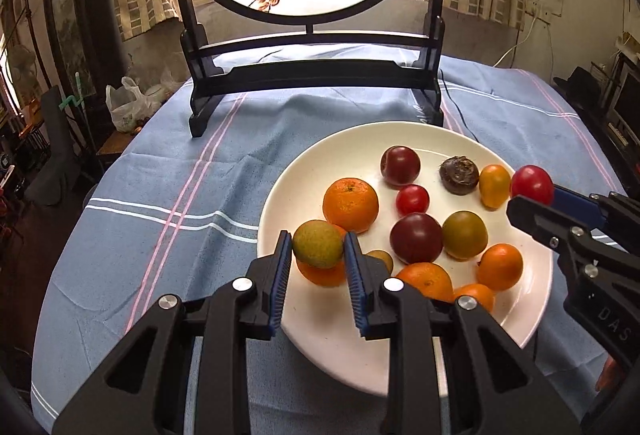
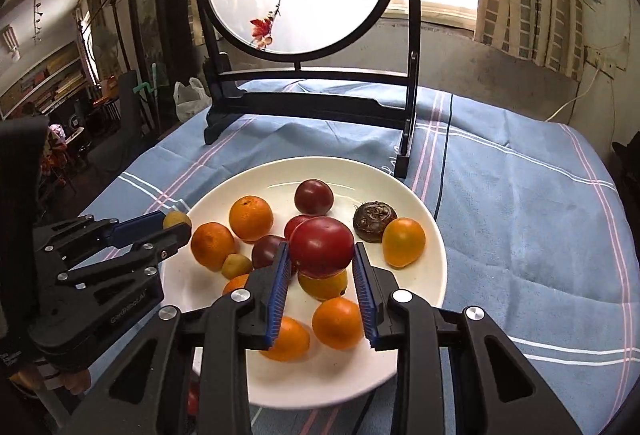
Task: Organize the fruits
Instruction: 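Lower the yellow-green fruit and red tomato onto the plate, opening both tools, then grasp a dark brown fruit with the left tool while the right tool grasps another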
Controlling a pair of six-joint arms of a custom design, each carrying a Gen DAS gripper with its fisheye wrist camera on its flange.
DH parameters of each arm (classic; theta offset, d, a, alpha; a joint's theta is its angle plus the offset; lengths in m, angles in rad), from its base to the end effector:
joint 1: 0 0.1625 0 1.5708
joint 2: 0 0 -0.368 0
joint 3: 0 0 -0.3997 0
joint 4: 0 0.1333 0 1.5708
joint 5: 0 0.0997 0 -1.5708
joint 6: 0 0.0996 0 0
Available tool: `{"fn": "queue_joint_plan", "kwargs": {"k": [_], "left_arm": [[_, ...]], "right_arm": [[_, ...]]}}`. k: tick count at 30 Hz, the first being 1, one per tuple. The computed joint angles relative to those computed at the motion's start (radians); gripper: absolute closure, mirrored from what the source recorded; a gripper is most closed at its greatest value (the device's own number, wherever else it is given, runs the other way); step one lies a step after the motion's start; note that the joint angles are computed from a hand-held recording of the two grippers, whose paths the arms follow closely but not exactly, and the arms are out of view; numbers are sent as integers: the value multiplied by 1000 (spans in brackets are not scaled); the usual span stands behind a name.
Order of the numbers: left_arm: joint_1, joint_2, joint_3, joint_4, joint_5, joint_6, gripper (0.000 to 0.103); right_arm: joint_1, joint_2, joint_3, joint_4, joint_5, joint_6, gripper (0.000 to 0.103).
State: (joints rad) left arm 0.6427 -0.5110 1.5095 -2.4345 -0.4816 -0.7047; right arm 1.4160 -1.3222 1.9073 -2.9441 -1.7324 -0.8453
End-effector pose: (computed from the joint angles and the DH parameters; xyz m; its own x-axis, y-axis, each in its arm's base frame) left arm -0.3715 -0.5550 -0.0527 -0.6527 -0.0479 -0.7561 0.4862 0.7389 -0.4665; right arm 0.0290 -0.5751 0.2998 -0.7167 -0.3455 0.6058 -0.6443 0.6605 -0.3856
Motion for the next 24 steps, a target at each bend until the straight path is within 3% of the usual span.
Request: {"fn": "queue_joint_plan", "kwargs": {"k": [5, 6, 7, 8, 9, 10, 12, 16, 20, 24], "left_arm": [[17, 29, -45, -19, -13, 55, 77], [19, 34, -53, -25, -17, 71, 76], [20, 40, -59, -34, -18, 84, 70], [20, 41, -60, -36, -16, 84, 52], [18, 38, -52, -51, -9, 83, 44], [15, 35, -39, -80, 2, 94, 39], [7, 20, -14, -102, 5, 109, 39], [-19, -33, 58, -116, 10, 92, 39], [-65, -106, 169, -137, 10, 73, 35], [-119, -187, 295, -94, 2, -7, 32]], "right_arm": [[12, 64, -56, -9, -44, 22, 70], [14, 72, -64, -6, -52, 27, 65], [15, 75, -67, -13, -52, 32, 58], [15, 73, -65, -22, -50, 38, 54], [14, 67, -61, -27, -42, 41, 49], [12, 56, -53, -25, -32, 37, 48], [10, 26, -31, -17, -14, 20, 48], [-8, -83, 51, 33, 43, -35, 42], [-48, -241, 180, 109, 94, -147, 33], [-106, -368, 303, 180, 84, -274, 30]]}}
